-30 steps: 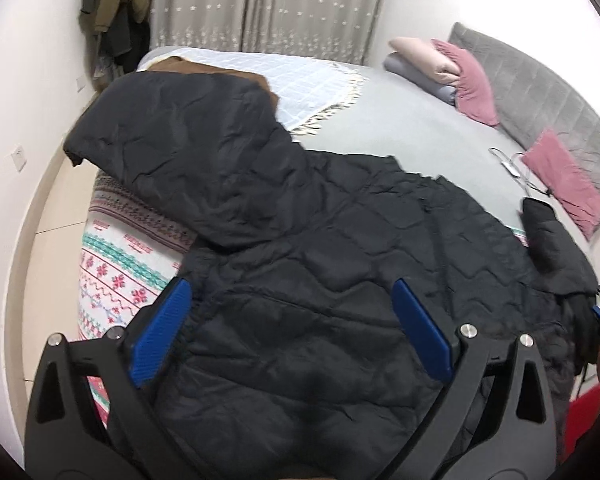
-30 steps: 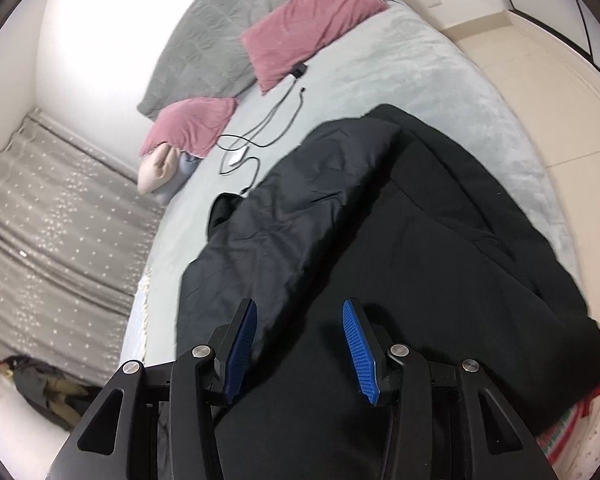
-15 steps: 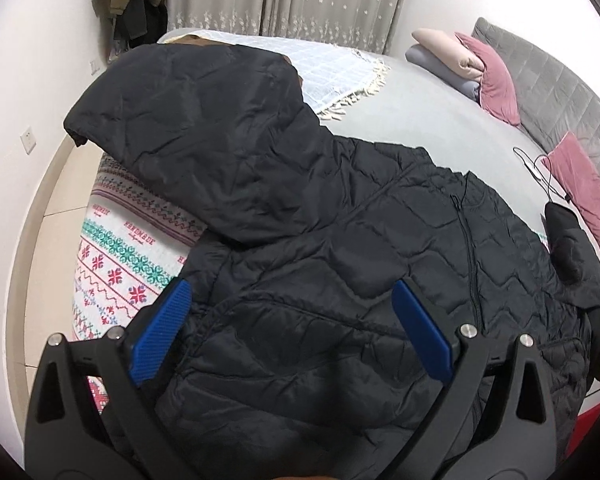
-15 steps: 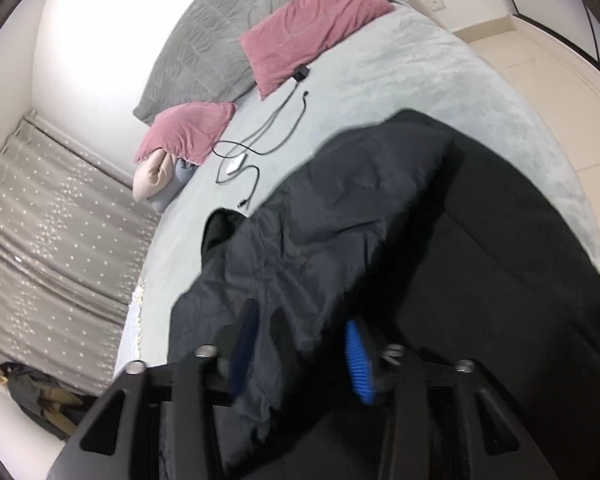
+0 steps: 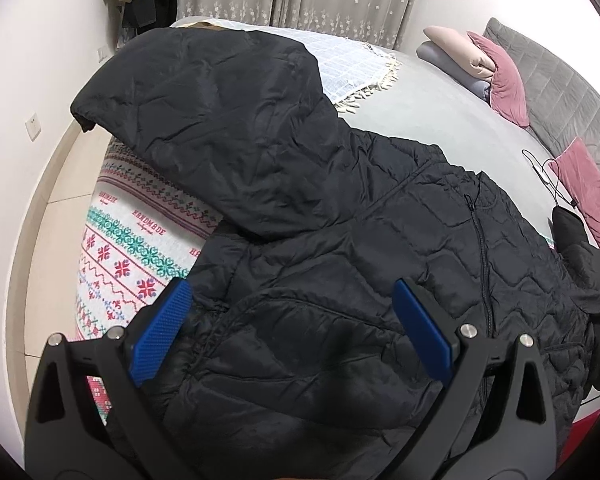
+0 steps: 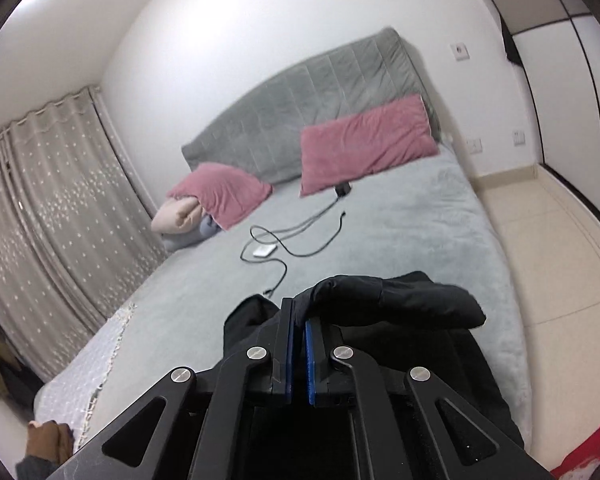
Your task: Fold large clothes
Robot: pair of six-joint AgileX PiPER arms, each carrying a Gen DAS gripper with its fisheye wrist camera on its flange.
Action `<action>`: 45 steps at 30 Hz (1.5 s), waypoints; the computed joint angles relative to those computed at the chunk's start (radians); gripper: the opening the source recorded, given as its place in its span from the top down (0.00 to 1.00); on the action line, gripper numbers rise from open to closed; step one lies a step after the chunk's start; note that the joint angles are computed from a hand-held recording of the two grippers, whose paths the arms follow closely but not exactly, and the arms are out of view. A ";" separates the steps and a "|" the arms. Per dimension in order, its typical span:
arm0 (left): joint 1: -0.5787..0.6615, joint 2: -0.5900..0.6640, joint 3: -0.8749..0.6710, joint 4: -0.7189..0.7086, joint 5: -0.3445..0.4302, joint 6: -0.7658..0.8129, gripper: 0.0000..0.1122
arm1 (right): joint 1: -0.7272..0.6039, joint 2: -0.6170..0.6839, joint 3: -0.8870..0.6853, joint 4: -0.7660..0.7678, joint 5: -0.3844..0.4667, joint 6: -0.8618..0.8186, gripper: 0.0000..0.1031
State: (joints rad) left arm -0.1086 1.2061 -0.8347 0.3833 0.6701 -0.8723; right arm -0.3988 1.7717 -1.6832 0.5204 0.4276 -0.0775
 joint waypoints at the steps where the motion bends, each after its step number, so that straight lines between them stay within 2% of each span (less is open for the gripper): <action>1: 0.003 0.000 0.000 -0.004 0.001 0.003 0.11 | 0.004 -0.011 0.020 -0.023 -0.009 0.019 0.97; 3: 0.010 -0.001 -0.001 -0.011 0.003 0.010 0.11 | 0.019 0.009 0.014 -0.155 0.017 0.134 0.97; 4: 0.012 -0.002 0.000 -0.005 0.005 0.004 0.11 | 0.015 0.037 -0.010 -0.189 0.060 0.164 0.97; 5: 0.011 -0.002 0.001 0.003 0.008 -0.002 0.11 | 0.002 0.068 -0.028 -0.183 0.107 0.183 0.97; 6: 0.007 -0.004 0.003 0.021 0.014 -0.015 0.11 | -0.017 0.072 -0.011 -0.137 0.118 0.171 0.97; 9: 0.012 -0.008 0.006 0.039 0.021 -0.023 0.11 | -0.064 0.070 0.050 0.011 0.104 0.085 0.97; 14: 0.063 -0.017 0.008 -0.041 0.000 0.041 0.11 | -0.005 0.015 0.054 -0.070 0.067 0.077 0.97; 19: 0.085 -0.032 0.011 -0.066 0.009 0.068 0.11 | 0.141 -0.032 -0.001 -0.274 0.019 0.194 0.97; 22: 0.130 -0.049 0.016 -0.133 -0.002 0.124 0.11 | 0.270 -0.055 -0.028 -0.475 -0.018 0.298 0.97; 26: 0.178 -0.064 0.014 -0.203 -0.006 0.185 0.11 | 0.499 -0.075 -0.034 -0.781 -0.054 0.441 0.97; 30: 0.183 -0.068 0.008 -0.219 -0.004 0.208 0.11 | 0.719 -0.043 -0.051 -0.968 -0.040 0.467 0.97; 34: 0.189 -0.081 0.010 -0.219 -0.001 0.218 0.11 | 0.953 0.065 -0.085 -1.142 0.024 0.447 0.97; 38: 0.222 -0.086 0.013 -0.267 -0.004 0.263 0.11 | 1.133 0.259 -0.161 -1.201 0.173 0.299 0.96; 42: 0.244 -0.089 0.011 -0.302 -0.007 0.303 0.11 | 1.188 0.428 -0.249 -1.138 0.314 0.165 0.92; 45: 0.258 -0.087 0.006 -0.335 -0.013 0.331 0.11 | 1.196 0.441 -0.202 -1.186 0.303 0.212 0.89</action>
